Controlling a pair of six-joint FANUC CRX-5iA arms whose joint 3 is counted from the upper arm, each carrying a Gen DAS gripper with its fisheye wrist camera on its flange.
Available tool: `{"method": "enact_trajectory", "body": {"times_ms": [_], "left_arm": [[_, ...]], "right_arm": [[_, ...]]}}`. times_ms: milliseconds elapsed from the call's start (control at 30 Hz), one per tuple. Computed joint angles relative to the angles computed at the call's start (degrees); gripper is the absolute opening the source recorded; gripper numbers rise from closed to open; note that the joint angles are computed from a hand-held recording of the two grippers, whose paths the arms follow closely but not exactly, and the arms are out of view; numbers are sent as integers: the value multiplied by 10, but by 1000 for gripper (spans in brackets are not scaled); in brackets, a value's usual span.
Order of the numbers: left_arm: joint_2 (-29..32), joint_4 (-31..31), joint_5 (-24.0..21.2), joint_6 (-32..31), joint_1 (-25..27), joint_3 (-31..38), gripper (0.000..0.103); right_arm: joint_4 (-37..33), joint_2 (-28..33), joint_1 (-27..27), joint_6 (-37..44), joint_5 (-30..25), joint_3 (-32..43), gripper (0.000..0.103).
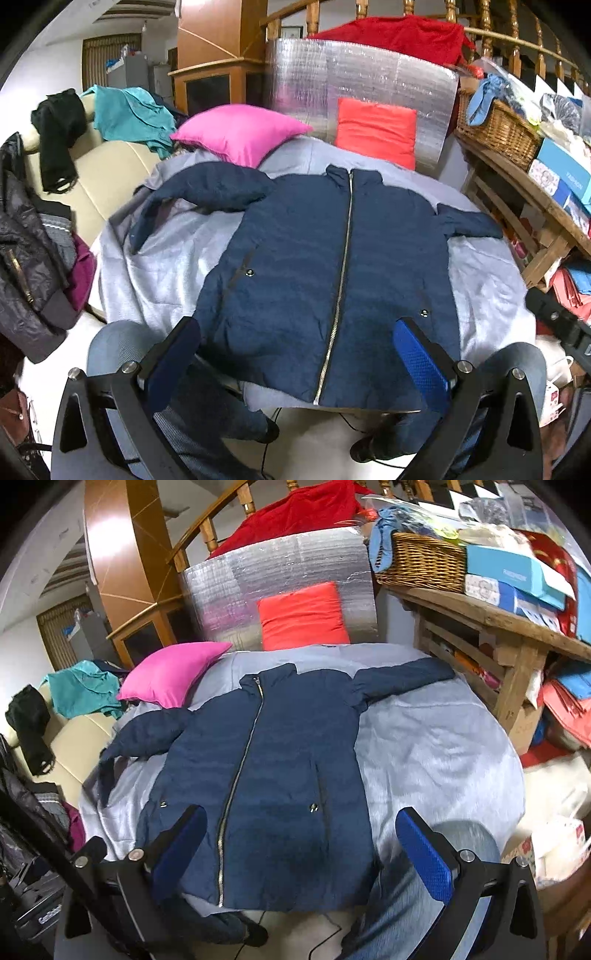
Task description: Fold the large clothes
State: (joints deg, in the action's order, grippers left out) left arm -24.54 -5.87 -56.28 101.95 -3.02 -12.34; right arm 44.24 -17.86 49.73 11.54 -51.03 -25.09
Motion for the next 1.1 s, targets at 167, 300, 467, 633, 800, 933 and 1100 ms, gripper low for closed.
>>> {"method": "enact_trajectory", "body": {"times_ms": [167, 300, 467, 633, 800, 933, 1100], "left_arm": [[50, -30, 22, 6, -4, 24, 103], [98, -25, 41, -11, 6, 60, 103], [146, -37, 60, -16, -2, 100, 103], [194, -48, 45, -18, -14, 147, 103], [225, -62, 39, -17, -29, 197, 103], [267, -35, 42, -38, -33, 258, 103], [365, 33, 27, -97, -33, 375, 103]], "right_arm": [[-19, 37, -65, 27, 83, 12, 103], [-59, 81, -102, 77, 112, 54, 103], [-63, 120, -135, 102, 146, 88, 100], [-79, 151, -158, 120, 163, 122, 96], [-140, 178, -180, 190, 168, 182, 95], [-238, 204, -220, 290, 150, 265, 95], [-360, 279, -301, 361, 83, 428, 95]]}}
